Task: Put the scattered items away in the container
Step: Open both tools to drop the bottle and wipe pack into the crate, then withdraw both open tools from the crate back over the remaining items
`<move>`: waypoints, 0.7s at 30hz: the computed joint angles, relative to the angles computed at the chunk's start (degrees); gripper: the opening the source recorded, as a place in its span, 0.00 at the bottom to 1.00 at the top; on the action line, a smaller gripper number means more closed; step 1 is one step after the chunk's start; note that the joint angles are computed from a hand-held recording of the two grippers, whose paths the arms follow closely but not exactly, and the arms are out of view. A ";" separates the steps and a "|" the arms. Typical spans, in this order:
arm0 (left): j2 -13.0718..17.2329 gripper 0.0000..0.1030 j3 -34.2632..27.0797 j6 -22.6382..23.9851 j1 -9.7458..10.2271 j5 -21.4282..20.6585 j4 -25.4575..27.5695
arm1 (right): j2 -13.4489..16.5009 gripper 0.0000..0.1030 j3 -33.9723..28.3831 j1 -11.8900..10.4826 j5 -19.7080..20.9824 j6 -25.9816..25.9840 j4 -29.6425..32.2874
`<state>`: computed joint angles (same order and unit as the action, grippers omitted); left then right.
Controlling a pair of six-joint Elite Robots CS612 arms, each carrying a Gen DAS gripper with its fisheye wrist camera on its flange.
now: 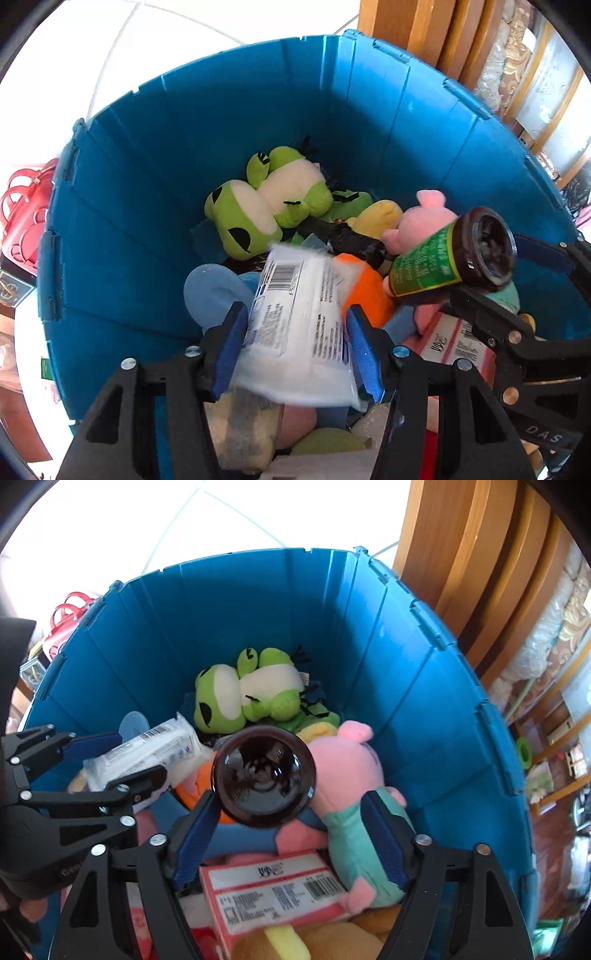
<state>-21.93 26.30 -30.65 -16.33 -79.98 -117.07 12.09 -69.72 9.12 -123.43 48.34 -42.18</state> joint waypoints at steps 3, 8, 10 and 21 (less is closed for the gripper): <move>-1.82 0.53 3.25 0.66 -0.26 0.30 -2.40 | 0.21 0.77 -0.97 0.27 -0.26 0.56 1.06; -5.35 0.53 9.52 1.43 -0.93 2.05 -6.46 | 1.07 0.77 -3.71 0.90 -0.33 0.99 0.85; -7.39 0.53 13.19 1.79 -1.32 3.36 -9.49 | 1.37 0.78 -4.60 1.31 -0.87 1.11 0.14; -17.93 0.54 31.84 0.94 -2.77 9.23 -26.48 | 1.79 0.97 -6.03 5.02 -4.49 -1.66 -9.14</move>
